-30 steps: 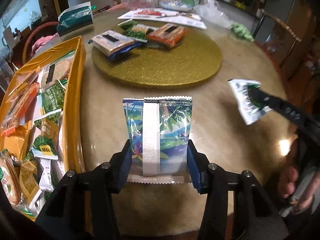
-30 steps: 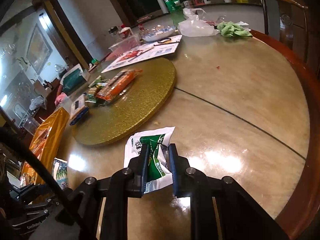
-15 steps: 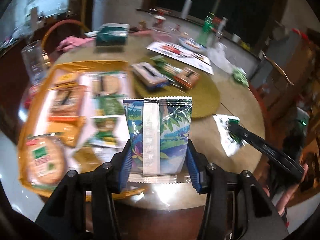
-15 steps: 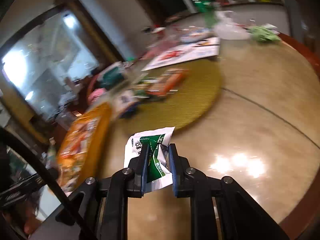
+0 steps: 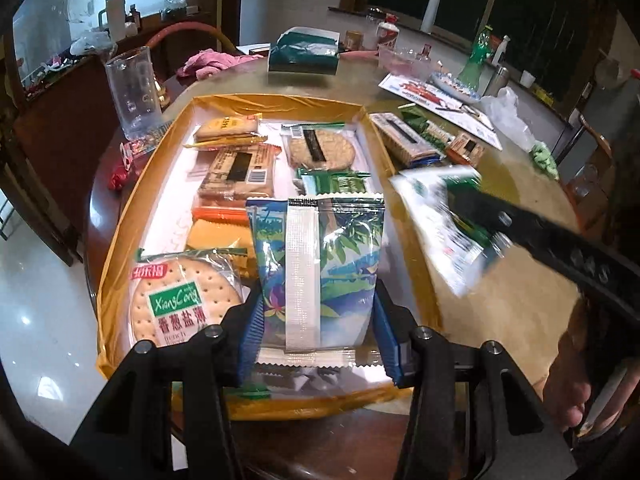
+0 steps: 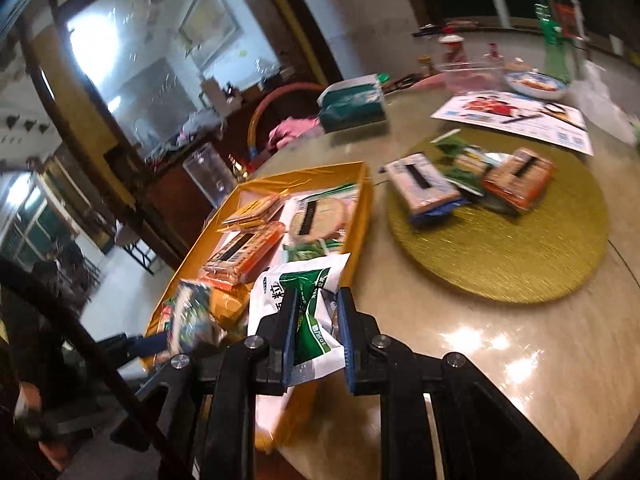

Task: Organize snacks
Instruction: 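Lower both sachets into the tray and open both grippers, then grasp the brown cracker pack with the right gripper while the left grasps a white-blue biscuit pack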

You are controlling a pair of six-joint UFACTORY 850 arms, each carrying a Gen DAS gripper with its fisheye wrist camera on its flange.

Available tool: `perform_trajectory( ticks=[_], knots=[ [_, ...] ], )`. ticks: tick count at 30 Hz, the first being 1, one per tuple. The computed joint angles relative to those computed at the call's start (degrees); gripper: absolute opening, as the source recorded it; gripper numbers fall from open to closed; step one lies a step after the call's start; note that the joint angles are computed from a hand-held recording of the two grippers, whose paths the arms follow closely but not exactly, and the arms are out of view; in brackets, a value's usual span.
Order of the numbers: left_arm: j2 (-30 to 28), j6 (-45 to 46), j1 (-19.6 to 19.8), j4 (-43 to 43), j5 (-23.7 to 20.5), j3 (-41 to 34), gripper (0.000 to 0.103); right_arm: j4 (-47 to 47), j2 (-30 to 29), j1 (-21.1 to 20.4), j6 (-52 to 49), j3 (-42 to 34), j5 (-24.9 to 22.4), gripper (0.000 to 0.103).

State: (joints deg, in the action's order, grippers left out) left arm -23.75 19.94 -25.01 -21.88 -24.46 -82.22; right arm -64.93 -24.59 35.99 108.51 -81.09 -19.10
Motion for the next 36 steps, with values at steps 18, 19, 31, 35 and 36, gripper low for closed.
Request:
perform_trajectory(
  ticks=[18, 19, 31, 35, 36],
  knots=[
    [-1.8, -7.1, -0.5, 10.5, 1.6, -0.6, 0.063, 28.5, -12.2, -2.5, -28.3, -15.1, -1.1, 0.028],
    [-1.3, -5.7, -0.5, 8.9, 2.8, 0.2, 0.065, 27.0, -11.6, -2.4, -26.7, -14.4, -0.9, 0.034],
    [1.4, 4.3, -3.4, -2.4, 6.1, 1.0, 0.081, -0.5, 0.3, -1.9, 3.1, 0.0, -2.4, 0.053],
    [-0.1, 1.4, -5.1, -0.4, 3.7, -1.6, 0.081, -7.6, 4.6, -4.0, 16.5, 7.6, -1.6, 0.060],
    [-0.4, 2.3, -5.4, -1.6, 3.2, -2.2, 0.081, -7.8, 5.6, -4.8, 18.4, 9.2, -1.3, 0.060]
  ],
)
